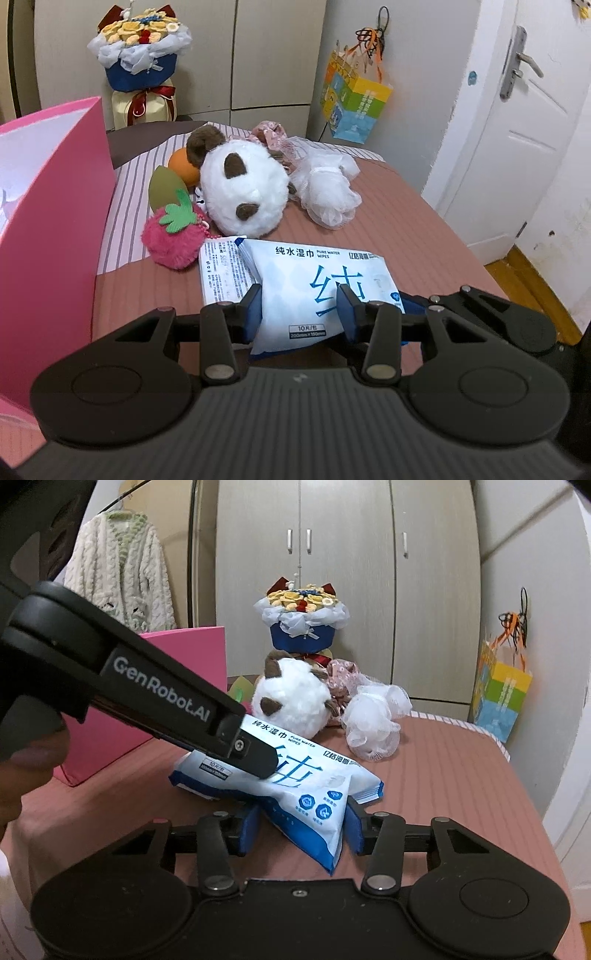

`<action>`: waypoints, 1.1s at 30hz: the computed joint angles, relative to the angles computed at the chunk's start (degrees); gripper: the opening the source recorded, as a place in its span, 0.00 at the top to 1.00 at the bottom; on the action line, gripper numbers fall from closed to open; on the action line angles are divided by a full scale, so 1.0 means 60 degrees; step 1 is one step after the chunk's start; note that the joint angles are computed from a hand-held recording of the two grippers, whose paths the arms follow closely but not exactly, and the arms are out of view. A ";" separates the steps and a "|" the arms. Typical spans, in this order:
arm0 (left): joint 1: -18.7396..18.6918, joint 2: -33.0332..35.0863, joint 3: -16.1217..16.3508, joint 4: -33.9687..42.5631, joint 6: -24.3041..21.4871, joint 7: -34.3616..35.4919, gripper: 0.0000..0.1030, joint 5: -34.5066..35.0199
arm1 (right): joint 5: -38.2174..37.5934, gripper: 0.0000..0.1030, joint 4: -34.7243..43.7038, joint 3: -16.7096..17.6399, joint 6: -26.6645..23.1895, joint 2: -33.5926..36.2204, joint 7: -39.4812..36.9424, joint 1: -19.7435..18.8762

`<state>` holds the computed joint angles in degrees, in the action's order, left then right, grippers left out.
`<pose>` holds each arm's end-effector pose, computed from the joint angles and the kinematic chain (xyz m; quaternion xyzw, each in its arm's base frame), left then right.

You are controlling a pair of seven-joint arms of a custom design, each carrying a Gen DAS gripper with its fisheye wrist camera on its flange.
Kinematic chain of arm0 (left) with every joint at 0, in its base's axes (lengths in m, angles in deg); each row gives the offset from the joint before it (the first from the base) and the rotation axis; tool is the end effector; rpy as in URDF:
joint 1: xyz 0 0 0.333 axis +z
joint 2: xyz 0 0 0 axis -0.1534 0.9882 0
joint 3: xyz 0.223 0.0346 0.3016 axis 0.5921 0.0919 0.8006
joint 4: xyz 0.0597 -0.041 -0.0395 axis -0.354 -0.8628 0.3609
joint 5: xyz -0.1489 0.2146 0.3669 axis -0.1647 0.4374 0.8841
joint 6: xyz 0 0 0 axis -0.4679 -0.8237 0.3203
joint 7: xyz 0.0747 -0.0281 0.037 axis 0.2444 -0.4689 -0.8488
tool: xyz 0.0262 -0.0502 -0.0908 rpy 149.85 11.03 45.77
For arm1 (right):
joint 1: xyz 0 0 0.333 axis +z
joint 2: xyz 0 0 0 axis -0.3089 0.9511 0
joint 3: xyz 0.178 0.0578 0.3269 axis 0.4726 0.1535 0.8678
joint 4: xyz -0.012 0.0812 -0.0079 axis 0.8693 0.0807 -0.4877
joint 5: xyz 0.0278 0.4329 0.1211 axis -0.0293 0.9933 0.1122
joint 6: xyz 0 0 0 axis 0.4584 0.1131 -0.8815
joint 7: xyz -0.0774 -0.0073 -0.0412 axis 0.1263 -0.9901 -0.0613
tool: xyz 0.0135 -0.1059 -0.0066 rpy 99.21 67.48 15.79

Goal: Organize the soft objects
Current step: 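Move the left tool to the blue-and-white wipes pack and grasp it, then lift the wipes pack with the left tool and carry it over the box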

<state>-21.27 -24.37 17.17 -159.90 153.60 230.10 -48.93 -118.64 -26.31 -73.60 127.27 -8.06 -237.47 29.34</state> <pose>0.6188 -0.3306 0.4663 -0.3149 0.8498 -0.4150 0.0795 0.4868 0.5508 0.3931 -0.5216 0.6445 -0.4404 0.3444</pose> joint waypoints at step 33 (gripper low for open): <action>0.0186 -0.2898 0.1704 -0.1708 -0.3097 -0.0869 0.59 0.1537 | 0.3614 0.50 0.1371 0.0577 0.1001 -0.0410 -0.5190 0.0292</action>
